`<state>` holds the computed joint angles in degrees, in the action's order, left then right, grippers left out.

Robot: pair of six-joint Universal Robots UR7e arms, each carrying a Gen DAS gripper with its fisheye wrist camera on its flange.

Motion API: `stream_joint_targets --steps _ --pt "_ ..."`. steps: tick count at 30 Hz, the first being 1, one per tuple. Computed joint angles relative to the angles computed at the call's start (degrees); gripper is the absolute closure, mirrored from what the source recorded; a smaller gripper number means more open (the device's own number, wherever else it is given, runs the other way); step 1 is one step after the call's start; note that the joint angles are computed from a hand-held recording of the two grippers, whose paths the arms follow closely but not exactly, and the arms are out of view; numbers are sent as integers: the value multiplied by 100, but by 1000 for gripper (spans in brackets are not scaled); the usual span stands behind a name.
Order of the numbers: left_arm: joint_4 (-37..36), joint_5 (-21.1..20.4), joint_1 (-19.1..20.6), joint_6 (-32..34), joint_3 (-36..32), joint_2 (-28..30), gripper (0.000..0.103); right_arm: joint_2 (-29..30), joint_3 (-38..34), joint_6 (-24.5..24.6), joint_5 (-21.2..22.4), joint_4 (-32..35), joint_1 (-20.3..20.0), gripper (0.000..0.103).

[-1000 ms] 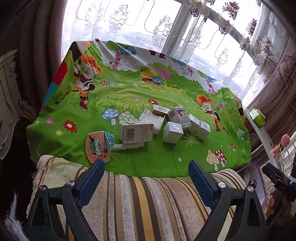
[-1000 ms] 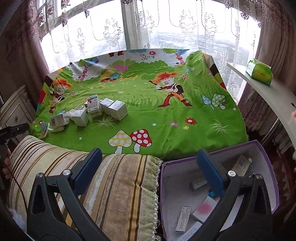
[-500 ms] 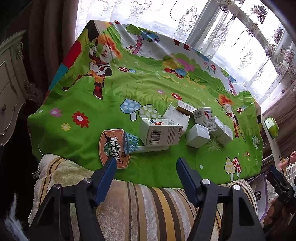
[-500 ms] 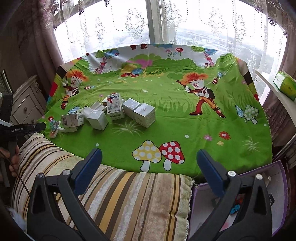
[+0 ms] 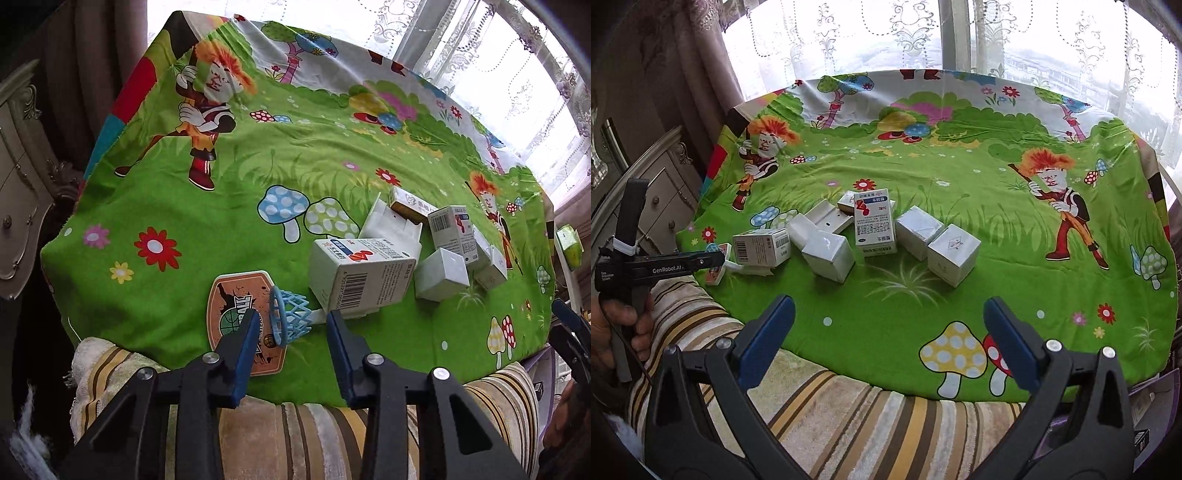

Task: Organize rigid objects
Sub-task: 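Move both grippers back over the objects on the bed, then grasp the blue hoop toy with the left gripper while the right gripper grasps the red-printed medicine box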

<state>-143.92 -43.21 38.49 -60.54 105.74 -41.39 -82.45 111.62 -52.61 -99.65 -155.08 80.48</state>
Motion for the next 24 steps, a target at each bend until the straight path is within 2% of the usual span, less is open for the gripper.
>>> stream_joint_targets --steps 1,4,10,14,18,24 --pt "-73 -47 16 56 12 10 73 57 -12 14 -22 -11 55 0" --pt "-274 -90 9 184 81 8 80 243 -64 103 -73 -28 226 0" --pt "-805 -257 9 460 272 -31 87 619 -185 541 -262 120 521 0" --pt "-1113 -357 4 599 399 -63 87 878 -280 895 -351 314 720 0" --pt "-1288 -366 -30 644 541 -143 87 1221 -366 1132 -619 404 964 0" --pt "-1573 -418 -116 835 785 -275 87 1656 -416 1234 -1042 235 1218 0"
